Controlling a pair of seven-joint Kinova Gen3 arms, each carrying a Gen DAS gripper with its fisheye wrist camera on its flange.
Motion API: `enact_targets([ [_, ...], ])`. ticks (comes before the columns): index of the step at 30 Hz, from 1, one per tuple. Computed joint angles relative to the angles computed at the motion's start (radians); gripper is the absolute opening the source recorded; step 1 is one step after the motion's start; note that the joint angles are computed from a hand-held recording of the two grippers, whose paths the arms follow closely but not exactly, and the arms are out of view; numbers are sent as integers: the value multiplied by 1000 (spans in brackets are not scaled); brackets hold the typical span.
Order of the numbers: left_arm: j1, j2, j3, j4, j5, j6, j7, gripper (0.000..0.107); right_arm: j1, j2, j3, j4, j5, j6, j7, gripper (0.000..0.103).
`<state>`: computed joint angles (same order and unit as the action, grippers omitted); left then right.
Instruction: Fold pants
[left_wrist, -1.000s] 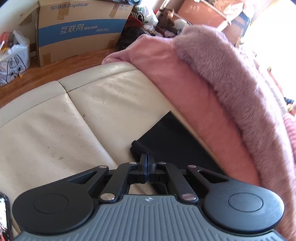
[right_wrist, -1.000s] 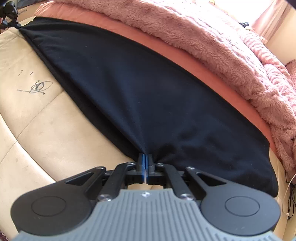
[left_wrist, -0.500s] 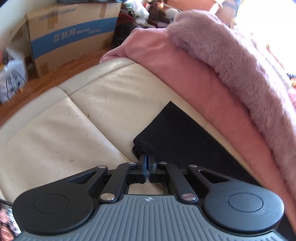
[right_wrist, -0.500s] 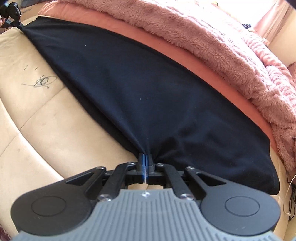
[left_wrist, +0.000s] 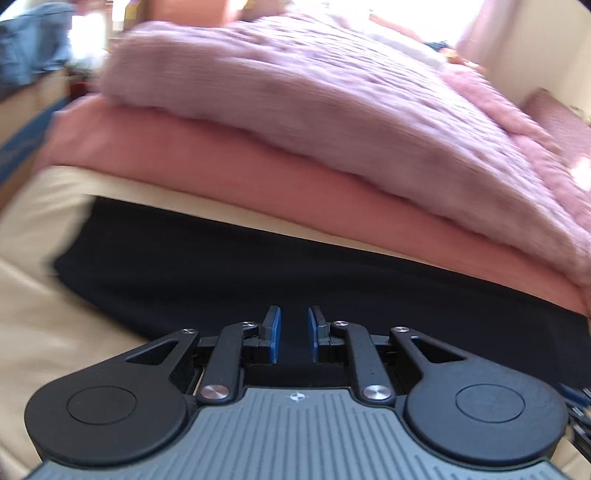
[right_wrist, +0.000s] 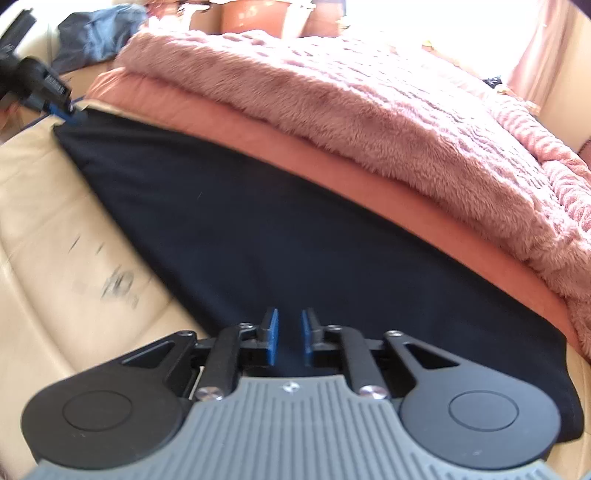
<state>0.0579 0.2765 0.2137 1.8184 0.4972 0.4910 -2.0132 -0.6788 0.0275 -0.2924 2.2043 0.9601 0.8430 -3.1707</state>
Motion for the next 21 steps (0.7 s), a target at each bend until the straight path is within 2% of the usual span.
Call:
enact_targets([
  [3,46,34,52,20,28,-49,-11,17,34,43,41,-12,53,-77,-103,6],
  [5,100,51,55,42,4,-91,19,12,45,70,61,-14,60,-125,-154,6],
  [8,213,65,-39,75,16,-102,67,7,21,93,45,1,45,-147,-238,6],
  [10,272,34,-95,129,50,-141,42,7,-58,98,45,22,78,-105,-319,6],
  [11,275,26,-104,145,78,-136,26,7,-81,109,28,21,87,-75,-344,6],
  [14,229,2,-69,187,129,-141,-10,6,-129,117,13,36,107,-37,-418,6],
  [16,192,-15,-46,211,184,-136,-59,6,-125,102,20,50,110,-63,-456,6],
  [18,100,-36,18,233,265,-115,-126,6,-112,87,23,58,104,-87,-440,6],
  [20,7,-69,86,270,347,-146,-141,10,-96,71,23,54,75,-104,-387,6],
  [21,-39,-85,117,288,387,-176,-141,19,-85,61,22,54,69,-113,-371,6],
])
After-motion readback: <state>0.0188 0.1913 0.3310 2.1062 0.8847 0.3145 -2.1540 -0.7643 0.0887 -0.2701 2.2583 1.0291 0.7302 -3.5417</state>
